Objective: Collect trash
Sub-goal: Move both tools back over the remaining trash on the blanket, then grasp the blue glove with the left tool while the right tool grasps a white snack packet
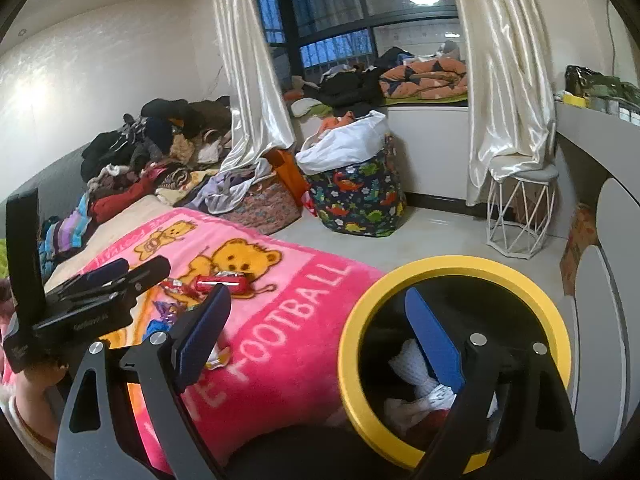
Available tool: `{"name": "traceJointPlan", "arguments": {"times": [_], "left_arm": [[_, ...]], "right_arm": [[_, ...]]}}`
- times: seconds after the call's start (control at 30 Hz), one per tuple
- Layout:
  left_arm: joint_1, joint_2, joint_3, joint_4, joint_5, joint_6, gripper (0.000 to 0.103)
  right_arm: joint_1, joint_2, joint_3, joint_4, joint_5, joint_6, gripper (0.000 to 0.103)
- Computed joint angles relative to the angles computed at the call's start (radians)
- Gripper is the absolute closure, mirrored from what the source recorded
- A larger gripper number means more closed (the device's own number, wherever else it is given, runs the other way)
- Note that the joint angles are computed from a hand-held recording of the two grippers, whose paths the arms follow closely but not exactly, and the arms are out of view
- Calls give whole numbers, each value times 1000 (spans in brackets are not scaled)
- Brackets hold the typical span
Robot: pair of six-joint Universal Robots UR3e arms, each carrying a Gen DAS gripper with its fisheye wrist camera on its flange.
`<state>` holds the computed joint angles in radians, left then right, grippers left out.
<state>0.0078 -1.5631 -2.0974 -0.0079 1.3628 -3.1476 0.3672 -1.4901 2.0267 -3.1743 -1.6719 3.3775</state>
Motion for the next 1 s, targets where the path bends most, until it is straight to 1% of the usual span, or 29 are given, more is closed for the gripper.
{"name": "traceJointPlan", "arguments": {"times": [0.2, 0.57, 0.73, 0.83, 1.0], "left_arm": [[71, 37, -35, -6, -33, -5, 11], [264, 107, -126, -30, -124, 14, 11], [378, 145, -177, -68, -184, 34, 11], [436, 163, -205, -86, -208, 62, 11], [517, 189, -241, -151, -270, 112, 11]], "right_arm": [[53, 67, -70, 26, -12, -8, 17], [137, 217, -251, 134, 19, -32, 17], [151, 288, -358, 226, 59, -47, 17], [153, 333, -430, 293, 84, -54, 17], [145, 419, -557, 404, 124, -59, 18]]}}
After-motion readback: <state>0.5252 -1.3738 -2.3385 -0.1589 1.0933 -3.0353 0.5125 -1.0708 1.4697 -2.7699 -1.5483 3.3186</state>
